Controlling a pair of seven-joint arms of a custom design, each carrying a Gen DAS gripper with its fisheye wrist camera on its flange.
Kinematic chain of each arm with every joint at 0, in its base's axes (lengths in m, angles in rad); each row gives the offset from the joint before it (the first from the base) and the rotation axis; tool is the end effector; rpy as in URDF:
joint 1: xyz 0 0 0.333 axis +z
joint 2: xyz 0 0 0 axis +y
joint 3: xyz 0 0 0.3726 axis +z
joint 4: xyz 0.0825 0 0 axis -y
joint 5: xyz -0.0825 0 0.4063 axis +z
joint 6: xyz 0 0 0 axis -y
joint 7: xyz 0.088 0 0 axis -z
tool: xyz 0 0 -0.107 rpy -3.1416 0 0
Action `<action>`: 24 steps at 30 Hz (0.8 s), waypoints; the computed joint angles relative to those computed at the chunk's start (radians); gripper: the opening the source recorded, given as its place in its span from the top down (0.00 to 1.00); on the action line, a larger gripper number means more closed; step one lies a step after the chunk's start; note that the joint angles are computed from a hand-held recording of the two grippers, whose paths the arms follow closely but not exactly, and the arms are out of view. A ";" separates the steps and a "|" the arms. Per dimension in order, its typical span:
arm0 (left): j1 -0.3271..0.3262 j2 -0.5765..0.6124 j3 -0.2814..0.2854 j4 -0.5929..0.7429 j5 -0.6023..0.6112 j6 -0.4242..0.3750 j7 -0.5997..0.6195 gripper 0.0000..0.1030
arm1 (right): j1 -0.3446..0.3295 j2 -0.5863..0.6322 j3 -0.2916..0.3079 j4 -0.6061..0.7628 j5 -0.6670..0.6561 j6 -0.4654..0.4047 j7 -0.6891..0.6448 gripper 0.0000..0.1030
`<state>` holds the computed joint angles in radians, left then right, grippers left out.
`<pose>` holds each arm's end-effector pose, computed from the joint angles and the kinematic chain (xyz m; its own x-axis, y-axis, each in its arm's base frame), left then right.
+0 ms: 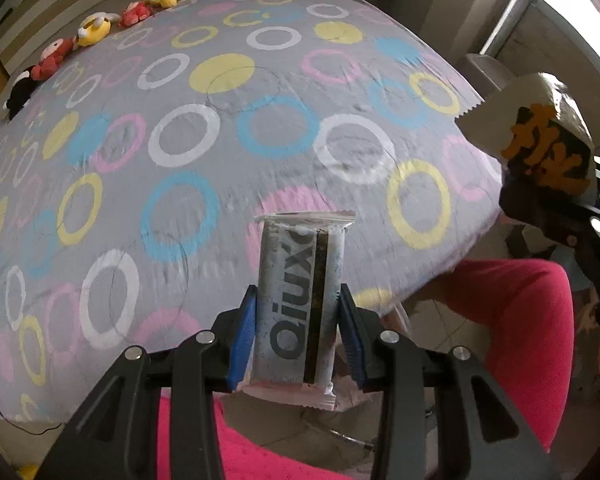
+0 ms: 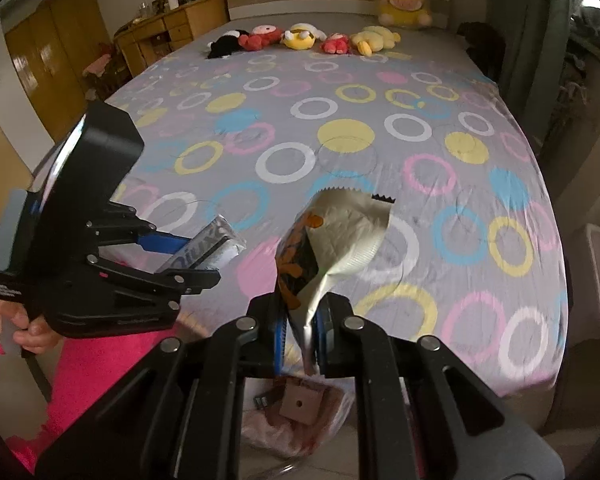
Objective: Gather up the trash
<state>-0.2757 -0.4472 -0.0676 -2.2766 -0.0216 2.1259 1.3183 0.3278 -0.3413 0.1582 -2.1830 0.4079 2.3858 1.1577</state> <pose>0.4150 -0.1546 0.6033 -0.0890 -0.9939 0.0647 -0.9564 0.0671 -0.2842 0.4340 0.2464 0.6346 0.6551 -0.7466 -0.1156 -0.6614 -0.4928 -0.5654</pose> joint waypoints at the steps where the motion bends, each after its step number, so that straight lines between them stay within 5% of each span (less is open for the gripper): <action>1: -0.004 -0.016 -0.004 -0.009 -0.004 -0.004 -0.003 0.63 | 0.003 -0.017 -0.002 -0.012 0.006 -0.009 0.001 0.88; 24: -0.152 -0.176 -0.057 -0.197 0.001 -0.023 -0.200 0.63 | 0.012 -0.279 0.042 -0.274 0.075 -0.081 0.072 0.88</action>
<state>-0.4273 -0.6229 -0.1244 -2.4735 -0.0204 2.1032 1.1181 0.3397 -0.6199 0.2000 -2.4570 0.4824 2.3051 1.2293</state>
